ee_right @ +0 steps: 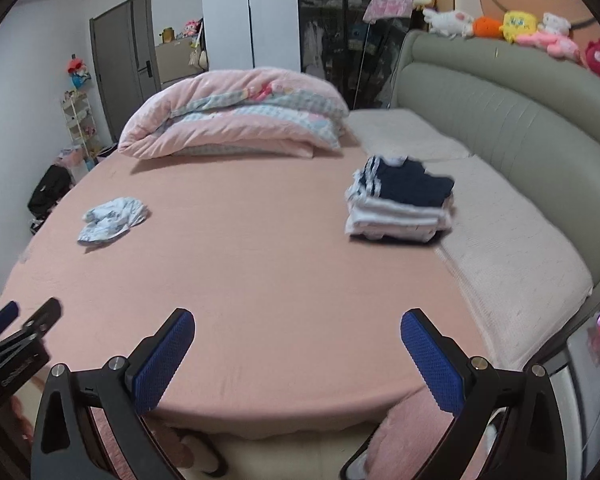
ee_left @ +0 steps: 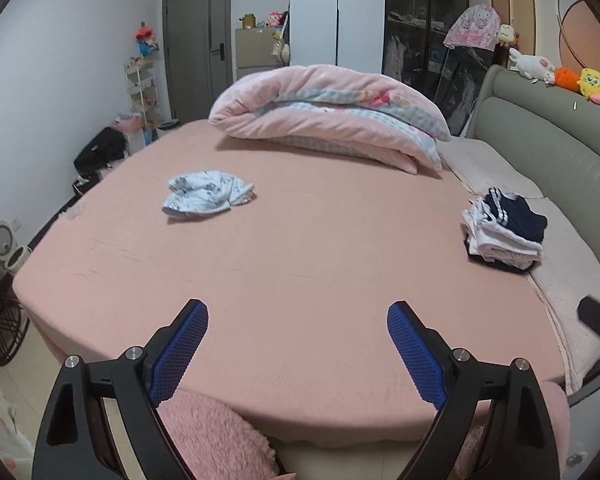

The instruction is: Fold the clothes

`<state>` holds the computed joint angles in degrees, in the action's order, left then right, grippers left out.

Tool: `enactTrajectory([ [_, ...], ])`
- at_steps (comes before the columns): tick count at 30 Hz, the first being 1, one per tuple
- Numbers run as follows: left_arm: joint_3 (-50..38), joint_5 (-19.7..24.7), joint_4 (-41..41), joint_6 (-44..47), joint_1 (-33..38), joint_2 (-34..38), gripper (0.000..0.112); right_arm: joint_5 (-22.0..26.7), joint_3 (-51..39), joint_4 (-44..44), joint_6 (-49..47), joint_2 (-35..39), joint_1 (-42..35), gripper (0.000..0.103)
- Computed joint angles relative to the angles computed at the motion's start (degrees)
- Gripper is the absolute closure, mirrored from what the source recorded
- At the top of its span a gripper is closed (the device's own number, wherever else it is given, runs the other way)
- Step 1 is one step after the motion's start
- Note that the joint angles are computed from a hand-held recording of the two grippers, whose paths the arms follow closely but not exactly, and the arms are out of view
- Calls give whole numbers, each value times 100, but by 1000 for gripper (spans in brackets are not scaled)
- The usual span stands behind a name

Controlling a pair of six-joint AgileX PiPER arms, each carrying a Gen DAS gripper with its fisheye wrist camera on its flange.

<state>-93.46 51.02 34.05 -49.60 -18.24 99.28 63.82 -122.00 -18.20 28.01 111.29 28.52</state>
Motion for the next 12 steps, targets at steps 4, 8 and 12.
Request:
enactTrajectory([
  [4, 100, -18, 59, -68, -101, -89, 21, -193, 566, -81, 100, -222, 138, 0],
  [8, 235, 19, 179, -256, -255, -175, 20, -361, 986, -101, 213, -422, 199, 0],
  [12, 434, -35, 160, -451, -363, -260, 20, -457, 1307, -261, 407, -564, 290, 0],
])
